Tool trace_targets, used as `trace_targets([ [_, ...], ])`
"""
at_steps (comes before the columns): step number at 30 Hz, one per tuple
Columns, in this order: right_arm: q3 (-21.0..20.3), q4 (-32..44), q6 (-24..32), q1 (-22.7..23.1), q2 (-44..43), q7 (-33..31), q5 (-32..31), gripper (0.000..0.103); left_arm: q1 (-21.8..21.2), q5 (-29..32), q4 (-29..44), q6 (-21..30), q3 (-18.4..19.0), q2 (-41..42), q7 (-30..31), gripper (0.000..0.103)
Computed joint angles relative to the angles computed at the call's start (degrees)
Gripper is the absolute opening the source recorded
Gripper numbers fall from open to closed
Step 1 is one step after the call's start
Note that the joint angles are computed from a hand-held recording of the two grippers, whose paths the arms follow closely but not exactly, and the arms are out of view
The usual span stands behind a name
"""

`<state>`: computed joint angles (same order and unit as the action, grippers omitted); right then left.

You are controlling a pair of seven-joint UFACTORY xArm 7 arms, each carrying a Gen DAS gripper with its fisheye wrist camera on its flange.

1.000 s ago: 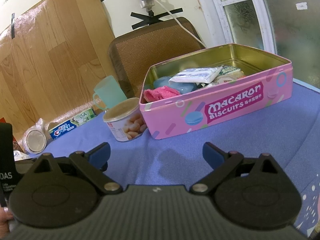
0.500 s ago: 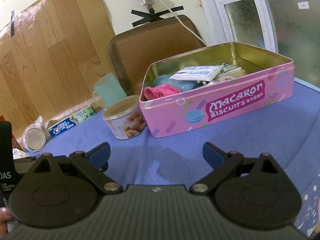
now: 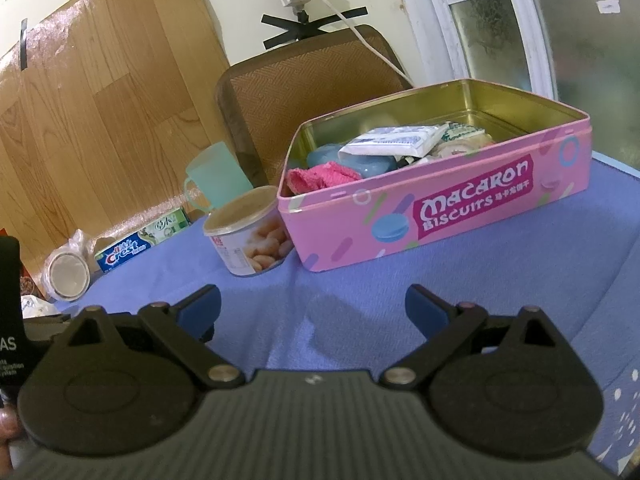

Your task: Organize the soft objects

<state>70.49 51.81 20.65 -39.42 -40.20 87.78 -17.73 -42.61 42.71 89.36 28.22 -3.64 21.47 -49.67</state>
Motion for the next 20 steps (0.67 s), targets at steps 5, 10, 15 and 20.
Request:
trace_targets([
  [5, 0.1, 0.1, 0.0, -0.1, 0.0, -0.1, 0.1, 0.100, 0.2, -0.8, 0.2, 0.1, -0.1, 0.1, 0.2, 0.103],
  [10, 0.1, 0.1, 0.0, -0.1, 0.0, -0.2, 0.2, 0.100, 0.4, -1.8, 0.4, 0.4, -0.2, 0.3, 0.8, 0.103],
  [15, 0.2, 0.1, 0.0, -0.2, -0.1, -0.2, 0.3, 0.100, 0.9, -2.9, 0.0, -0.6, -0.4, 0.2, 1.4, 0.103],
  [20, 0.8, 0.5, 0.4, -0.7, -0.9, -0.6, 0.1, 0.100, 0.6, -1.4, -1.4, -3.5, 0.6, -0.7, -0.1, 0.103],
])
